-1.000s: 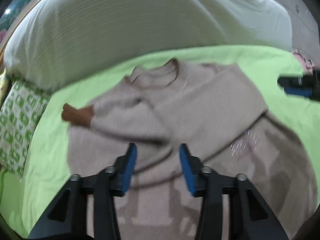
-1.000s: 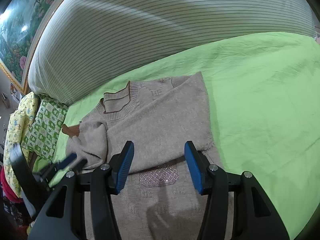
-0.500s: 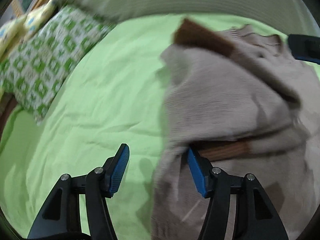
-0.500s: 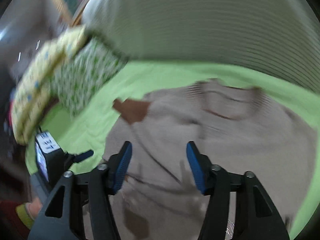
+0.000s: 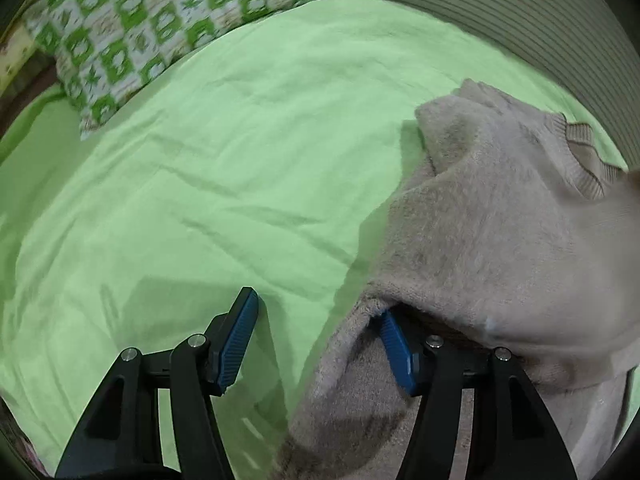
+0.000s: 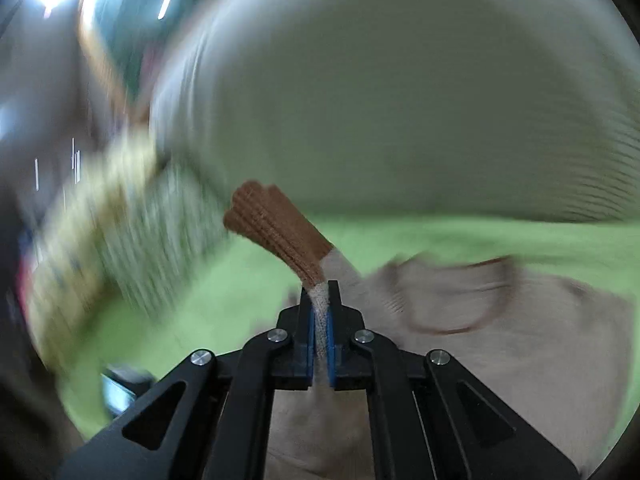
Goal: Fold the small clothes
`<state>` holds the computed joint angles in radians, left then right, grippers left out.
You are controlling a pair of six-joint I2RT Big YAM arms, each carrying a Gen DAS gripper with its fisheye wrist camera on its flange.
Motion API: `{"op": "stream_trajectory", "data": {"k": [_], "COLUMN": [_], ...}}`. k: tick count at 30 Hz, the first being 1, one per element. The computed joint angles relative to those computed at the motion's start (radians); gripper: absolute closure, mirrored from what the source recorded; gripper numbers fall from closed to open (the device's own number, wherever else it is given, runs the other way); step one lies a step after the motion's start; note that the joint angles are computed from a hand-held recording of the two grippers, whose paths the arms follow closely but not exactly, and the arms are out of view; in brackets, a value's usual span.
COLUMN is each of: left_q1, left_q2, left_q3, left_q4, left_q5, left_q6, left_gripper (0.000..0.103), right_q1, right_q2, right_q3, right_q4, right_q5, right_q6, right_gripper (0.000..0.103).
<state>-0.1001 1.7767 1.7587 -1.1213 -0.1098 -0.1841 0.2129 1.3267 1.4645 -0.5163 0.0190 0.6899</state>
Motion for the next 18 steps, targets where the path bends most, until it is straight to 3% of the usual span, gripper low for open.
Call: {"op": "stream_trajectory", "data": {"k": [2, 4, 6, 9, 13, 18], "left_q1": [0.0, -0.011, -0.026, -0.025, -0.028, -0.028], "left_q2": [-0.011, -0.021, -0.036, -0.033, -0.037, -0.03], "left_q3": [-0.014, -0.029, -0.052, -0.043, -0.041, -0.021], "left_q4": [0.007, 0.012, 0.026, 0.02, 0.009, 0.001], "left_q5": [0.016, 0.013, -0.011, -0.014, -0.018, -0.019], "left_q6": [-0.011, 0.004, 0.019, 0.026, 0.032, 0.042], "left_gripper": [0.041, 0.041, 0.041, 0.041, 0.043, 0.043], "right_q1": [-0.05, -0.11, -0.15, -0.145, -0.107, -0.103], "right_q2": [-0.132, -0.212, -0.247, -0.279, -0.296, -0.288], "right_q3": [-0.142, -0.262, -0.355, -0.445, -0.452, -0.387], "right_q4": [0.005, -0.054, -0.097, -0.133, -0.117, -0.067], "right_q5": [0.053, 0.04, -0.007, -0.013, 0.04, 0.078], "right_q6": [0.064, 0.127, 0.192, 0.227, 0.244, 0.122], "right_gripper": [0.098, 0.098, 0.098, 0.098, 0.098, 0.098]}}
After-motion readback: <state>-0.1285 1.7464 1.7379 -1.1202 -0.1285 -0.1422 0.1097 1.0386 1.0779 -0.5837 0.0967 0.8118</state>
